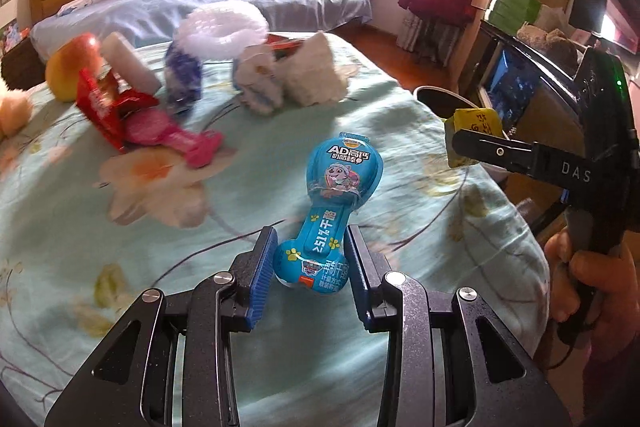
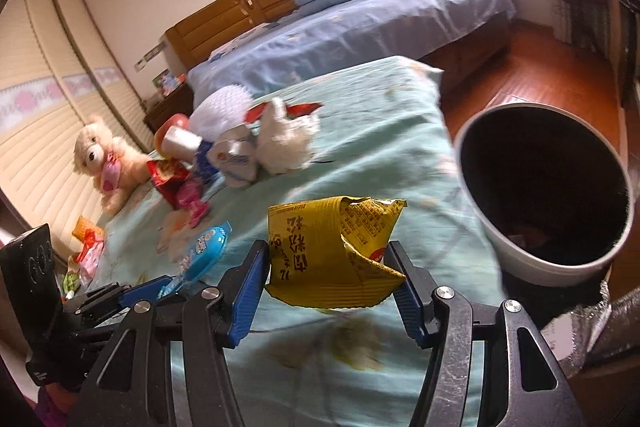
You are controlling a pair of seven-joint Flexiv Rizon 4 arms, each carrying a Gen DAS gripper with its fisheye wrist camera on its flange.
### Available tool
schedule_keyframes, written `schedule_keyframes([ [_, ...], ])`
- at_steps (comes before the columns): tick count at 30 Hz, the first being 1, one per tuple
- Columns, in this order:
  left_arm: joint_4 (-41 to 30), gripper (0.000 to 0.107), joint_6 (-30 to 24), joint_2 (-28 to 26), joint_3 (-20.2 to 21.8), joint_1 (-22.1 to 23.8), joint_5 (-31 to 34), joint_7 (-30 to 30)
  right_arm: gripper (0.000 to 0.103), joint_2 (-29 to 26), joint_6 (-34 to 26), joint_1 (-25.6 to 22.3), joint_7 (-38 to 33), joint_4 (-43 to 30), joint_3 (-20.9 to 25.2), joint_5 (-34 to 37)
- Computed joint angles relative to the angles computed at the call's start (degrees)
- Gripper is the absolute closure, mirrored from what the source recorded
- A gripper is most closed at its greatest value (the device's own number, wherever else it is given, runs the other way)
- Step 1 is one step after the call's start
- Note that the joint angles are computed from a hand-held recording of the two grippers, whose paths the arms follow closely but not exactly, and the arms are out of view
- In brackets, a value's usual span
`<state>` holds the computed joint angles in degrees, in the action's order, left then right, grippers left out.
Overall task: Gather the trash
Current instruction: 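Carry both items over the trash bin and open both grippers to release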
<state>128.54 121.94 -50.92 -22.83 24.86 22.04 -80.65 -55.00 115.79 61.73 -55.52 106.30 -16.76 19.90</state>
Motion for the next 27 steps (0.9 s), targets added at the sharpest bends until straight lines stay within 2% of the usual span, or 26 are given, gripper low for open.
schedule_keyframes([
  [11,-2.5,0.073,-2.1,0.5,-0.3,-5.3,-2.5,0.0,0.043,1.1,3.1,-0.8,-1.2,4.3,0.1,4.3],
  [27,-7.2,0.073,-6.0,0.7,-1.0,-12.2,-6.7,2.4,0.043,1.8,4.1,-3.2,-2.6,7.1,0.0,7.2],
])
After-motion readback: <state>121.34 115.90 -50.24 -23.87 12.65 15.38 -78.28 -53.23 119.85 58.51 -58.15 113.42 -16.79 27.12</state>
